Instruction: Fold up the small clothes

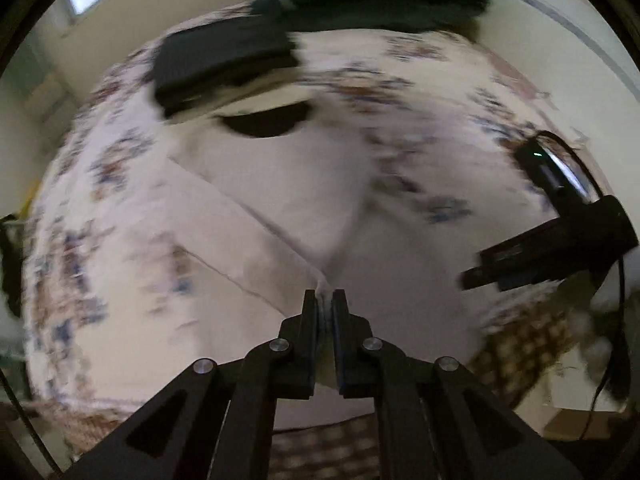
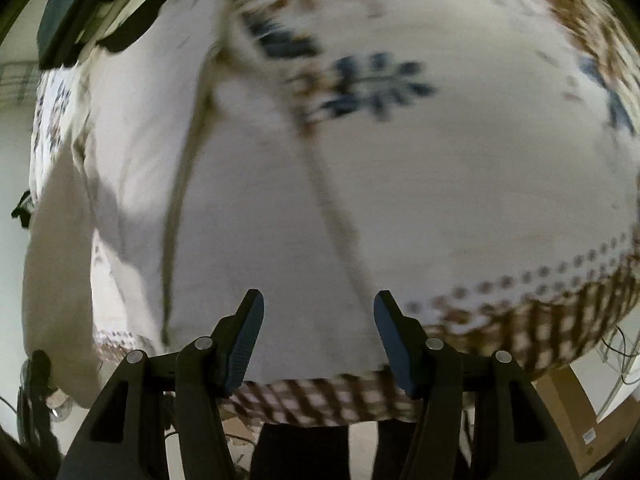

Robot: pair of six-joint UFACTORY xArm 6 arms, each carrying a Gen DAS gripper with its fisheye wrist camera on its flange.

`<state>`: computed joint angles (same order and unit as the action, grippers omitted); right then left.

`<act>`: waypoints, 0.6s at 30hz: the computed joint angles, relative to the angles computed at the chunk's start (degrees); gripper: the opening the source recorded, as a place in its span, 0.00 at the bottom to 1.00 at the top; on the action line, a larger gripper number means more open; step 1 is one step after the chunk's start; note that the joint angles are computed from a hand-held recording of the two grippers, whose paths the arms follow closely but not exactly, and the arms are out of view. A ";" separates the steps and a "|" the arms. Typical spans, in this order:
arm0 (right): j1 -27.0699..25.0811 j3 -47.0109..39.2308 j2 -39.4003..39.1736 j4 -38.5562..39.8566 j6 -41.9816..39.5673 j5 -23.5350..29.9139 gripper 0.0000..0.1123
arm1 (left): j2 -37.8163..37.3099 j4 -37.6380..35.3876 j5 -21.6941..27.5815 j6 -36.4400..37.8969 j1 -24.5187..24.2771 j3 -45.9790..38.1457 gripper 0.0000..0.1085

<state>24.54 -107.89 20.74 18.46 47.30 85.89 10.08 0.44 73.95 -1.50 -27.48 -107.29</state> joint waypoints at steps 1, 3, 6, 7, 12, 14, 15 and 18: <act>-0.45 2.38 -1.72 -0.07 -0.02 -0.65 0.53 | 1.89 -1.13 0.83 -0.42 -0.76 -1.86 0.05; -1.91 7.28 -5.44 0.05 -0.51 -1.33 0.53 | 5.52 -3.38 3.53 -1.34 -1.43 -5.21 0.09; -3.53 13.98 -10.27 0.92 -1.73 -3.06 0.53 | 9.97 -7.93 9.37 -5.70 -0.27 -10.24 0.09; -4.01 16.08 -11.76 1.59 -2.30 -3.86 0.53 | 10.69 -8.58 10.89 -6.93 0.43 -10.95 0.16; -4.88 23.21 -16.41 6.93 -4.70 -9.52 0.53 | 8.61 -6.43 15.23 -11.24 6.51 -6.28 0.83; -4.49 23.87 -16.00 10.28 -6.92 -12.39 0.53 | 6.36 -3.47 15.96 -12.69 9.61 -2.68 0.83; -4.10 23.99 -15.62 11.38 -7.95 -13.61 0.53 | 5.56 -2.37 16.68 -13.35 11.32 -1.35 0.83; -2.38 22.50 -12.78 12.78 -10.07 -16.17 0.53 | 2.77 -0.59 16.75 -14.74 16.04 3.12 0.83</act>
